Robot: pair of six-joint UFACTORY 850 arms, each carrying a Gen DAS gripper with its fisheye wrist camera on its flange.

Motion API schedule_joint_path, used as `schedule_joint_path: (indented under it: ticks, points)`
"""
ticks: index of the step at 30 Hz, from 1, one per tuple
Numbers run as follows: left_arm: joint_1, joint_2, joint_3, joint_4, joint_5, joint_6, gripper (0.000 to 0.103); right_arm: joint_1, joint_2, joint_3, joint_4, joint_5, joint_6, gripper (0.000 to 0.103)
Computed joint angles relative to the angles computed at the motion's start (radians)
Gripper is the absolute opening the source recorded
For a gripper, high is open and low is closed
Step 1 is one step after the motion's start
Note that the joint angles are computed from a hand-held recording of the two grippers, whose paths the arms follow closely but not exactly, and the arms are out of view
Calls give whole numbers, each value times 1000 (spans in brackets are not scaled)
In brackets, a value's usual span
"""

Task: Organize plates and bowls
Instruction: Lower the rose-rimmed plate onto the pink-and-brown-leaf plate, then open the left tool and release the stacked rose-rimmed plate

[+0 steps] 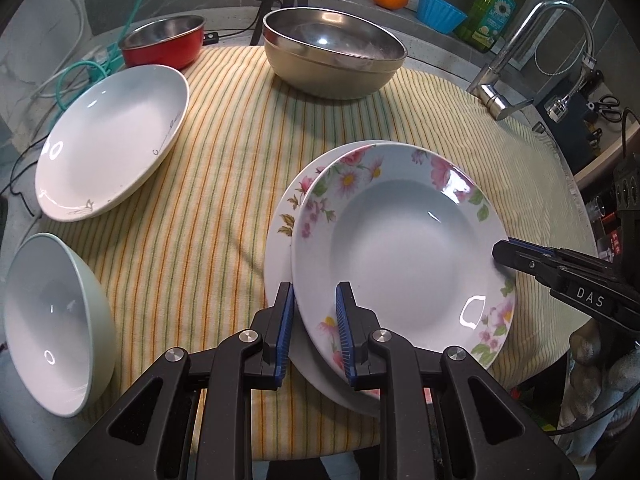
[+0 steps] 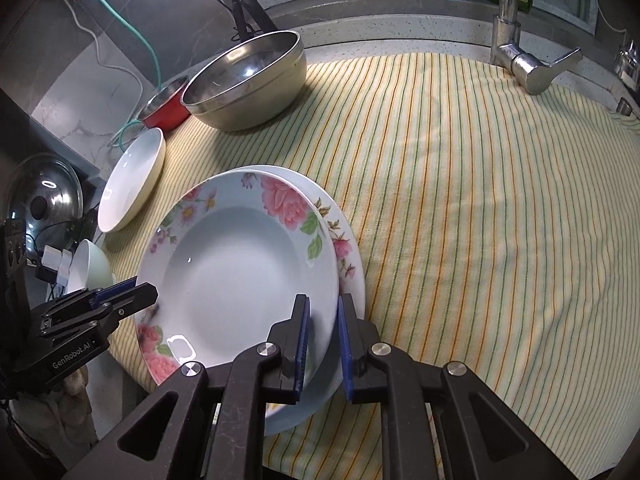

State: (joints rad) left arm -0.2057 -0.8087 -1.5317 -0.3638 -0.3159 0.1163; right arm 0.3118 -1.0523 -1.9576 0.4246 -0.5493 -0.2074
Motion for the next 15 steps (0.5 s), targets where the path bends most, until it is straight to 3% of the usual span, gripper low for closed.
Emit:
schedule_joint_path:
  ticks: [8,15]
  points:
    - [3,7,10,-7,8,1,19,6,1,0,-18,11,18,20]
    - [15,34,36,-64,25,65,19,12,44,50,-23,75,32,30]
